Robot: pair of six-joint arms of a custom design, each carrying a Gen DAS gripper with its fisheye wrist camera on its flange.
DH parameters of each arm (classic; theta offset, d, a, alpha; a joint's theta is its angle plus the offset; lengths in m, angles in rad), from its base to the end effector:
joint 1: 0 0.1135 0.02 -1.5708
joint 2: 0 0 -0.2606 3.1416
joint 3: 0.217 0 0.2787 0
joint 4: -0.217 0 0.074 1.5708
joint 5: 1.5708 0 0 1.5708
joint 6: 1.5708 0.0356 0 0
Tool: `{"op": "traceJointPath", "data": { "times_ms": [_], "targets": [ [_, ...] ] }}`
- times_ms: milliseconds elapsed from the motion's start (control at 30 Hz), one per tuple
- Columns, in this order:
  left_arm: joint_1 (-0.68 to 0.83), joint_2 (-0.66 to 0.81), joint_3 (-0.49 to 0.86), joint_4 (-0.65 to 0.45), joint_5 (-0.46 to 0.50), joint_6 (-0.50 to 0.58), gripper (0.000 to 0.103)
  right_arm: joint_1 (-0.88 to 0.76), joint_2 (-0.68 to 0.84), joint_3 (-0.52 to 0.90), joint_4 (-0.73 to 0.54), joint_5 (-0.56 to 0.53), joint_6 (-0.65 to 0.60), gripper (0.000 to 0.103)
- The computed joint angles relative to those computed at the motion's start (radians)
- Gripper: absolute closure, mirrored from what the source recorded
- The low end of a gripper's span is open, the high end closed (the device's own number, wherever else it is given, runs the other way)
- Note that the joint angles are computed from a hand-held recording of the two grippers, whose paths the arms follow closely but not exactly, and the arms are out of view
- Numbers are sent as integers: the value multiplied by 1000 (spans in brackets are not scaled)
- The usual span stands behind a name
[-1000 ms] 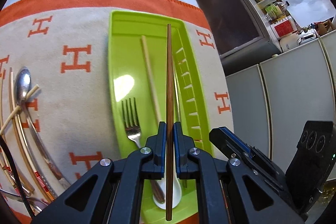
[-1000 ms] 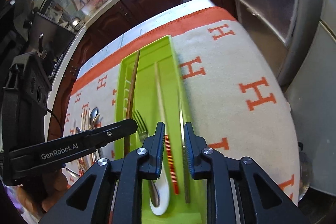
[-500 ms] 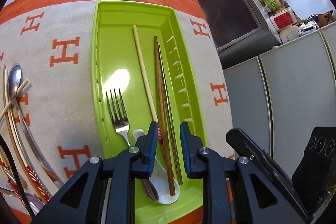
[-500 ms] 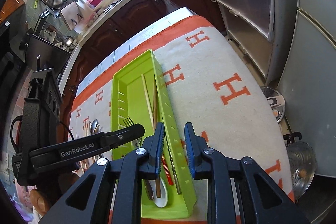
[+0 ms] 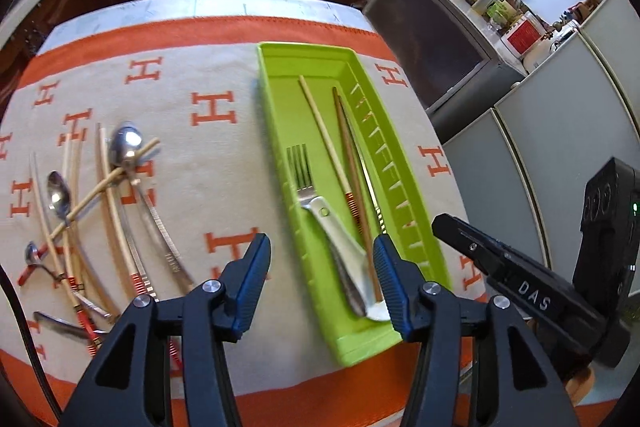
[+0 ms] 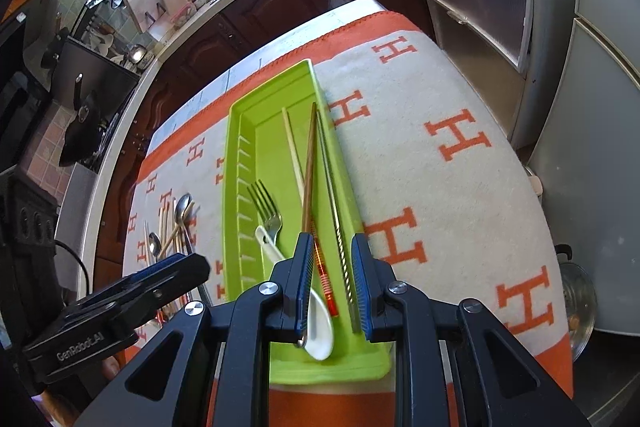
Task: Organize utensils
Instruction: 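Move both tools back over the remaining utensils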
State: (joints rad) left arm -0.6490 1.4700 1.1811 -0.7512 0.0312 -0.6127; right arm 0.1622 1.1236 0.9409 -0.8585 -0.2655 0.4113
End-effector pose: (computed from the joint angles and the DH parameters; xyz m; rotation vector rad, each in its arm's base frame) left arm 0.2600 -0.1987 0.2582 0.0603 2.6924 -0.4656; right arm 0.2359 0.0481 0.2645 0.2346 2.6475 0.5439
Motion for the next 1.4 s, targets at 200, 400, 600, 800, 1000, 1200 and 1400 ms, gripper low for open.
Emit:
{"op": "traceJointPath", "data": {
  "times_ms": [200, 400, 600, 800, 1000, 1200, 1400],
  "targets": [
    [33, -163, -113, -73, -33, 14, 52, 112, -40, 5, -31, 42, 36, 83],
    [127, -322, -238, -133, -27, 16, 51, 267, -32, 47, -56, 107, 88, 83],
    [232, -470, -341, -183, -38, 53, 50, 419, 20, 98, -64, 161, 139, 83],
    [388, -614, -423, -236, -39, 116, 41, 547, 136, 181, -51, 194, 166, 83],
    [596, -698, -478, -268, 43, 232, 38, 672, 288, 307, -40, 203, 171, 83],
    [768, -708, -523, -271, 81, 339, 38, 762, 452, 461, -35, 216, 157, 83],
    [940, -700, -573, -240, 125, 458, 38, 809, 621, 624, -47, 192, 129, 83]
  ]
}}
